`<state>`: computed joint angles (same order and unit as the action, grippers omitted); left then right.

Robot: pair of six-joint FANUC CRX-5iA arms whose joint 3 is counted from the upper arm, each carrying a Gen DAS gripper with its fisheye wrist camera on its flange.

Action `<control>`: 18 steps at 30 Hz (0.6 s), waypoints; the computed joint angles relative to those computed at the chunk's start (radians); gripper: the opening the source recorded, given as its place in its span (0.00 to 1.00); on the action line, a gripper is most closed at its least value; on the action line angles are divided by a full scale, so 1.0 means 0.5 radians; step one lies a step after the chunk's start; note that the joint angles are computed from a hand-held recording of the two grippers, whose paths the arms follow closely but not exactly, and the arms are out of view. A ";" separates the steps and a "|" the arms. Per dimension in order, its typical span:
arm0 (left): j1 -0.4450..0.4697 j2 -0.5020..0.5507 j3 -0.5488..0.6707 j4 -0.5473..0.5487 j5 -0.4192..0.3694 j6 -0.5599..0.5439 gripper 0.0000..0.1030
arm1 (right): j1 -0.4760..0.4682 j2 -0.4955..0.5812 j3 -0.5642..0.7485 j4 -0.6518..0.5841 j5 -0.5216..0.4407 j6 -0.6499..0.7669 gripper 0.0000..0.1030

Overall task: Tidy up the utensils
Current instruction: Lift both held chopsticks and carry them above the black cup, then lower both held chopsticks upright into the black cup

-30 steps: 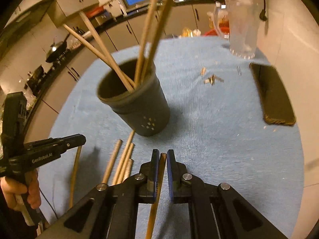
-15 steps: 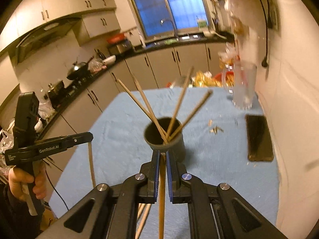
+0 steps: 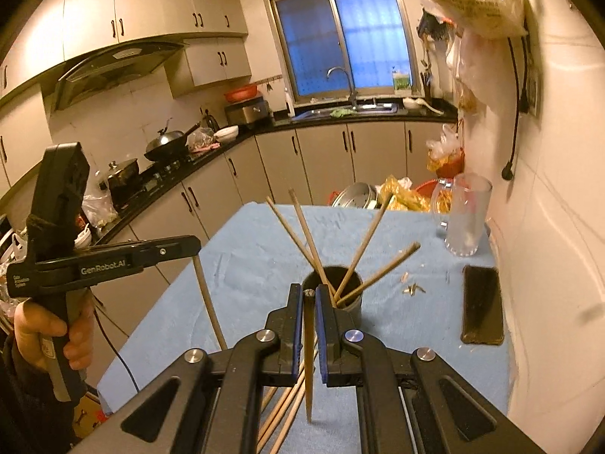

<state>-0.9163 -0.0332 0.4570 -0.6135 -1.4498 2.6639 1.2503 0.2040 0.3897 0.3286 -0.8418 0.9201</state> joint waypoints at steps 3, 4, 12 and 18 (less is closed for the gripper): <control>-0.004 0.025 0.065 -0.027 -0.024 -0.047 0.07 | 0.008 -0.002 0.023 0.041 0.007 0.001 0.08; -0.004 0.036 0.098 -0.038 -0.035 -0.068 0.07 | 0.009 0.000 0.034 0.048 0.007 0.004 0.07; 0.009 0.131 0.320 -0.133 -0.101 -0.181 0.07 | 0.027 0.057 0.193 0.182 -0.027 0.018 0.07; 0.039 0.200 0.423 -0.145 -0.098 -0.260 0.07 | 0.017 0.073 0.277 0.206 -0.021 0.002 0.07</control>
<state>-0.8968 0.0669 0.6688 -0.6859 -1.4990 2.5340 1.2587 0.2406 0.5283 0.4317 -0.8524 0.9212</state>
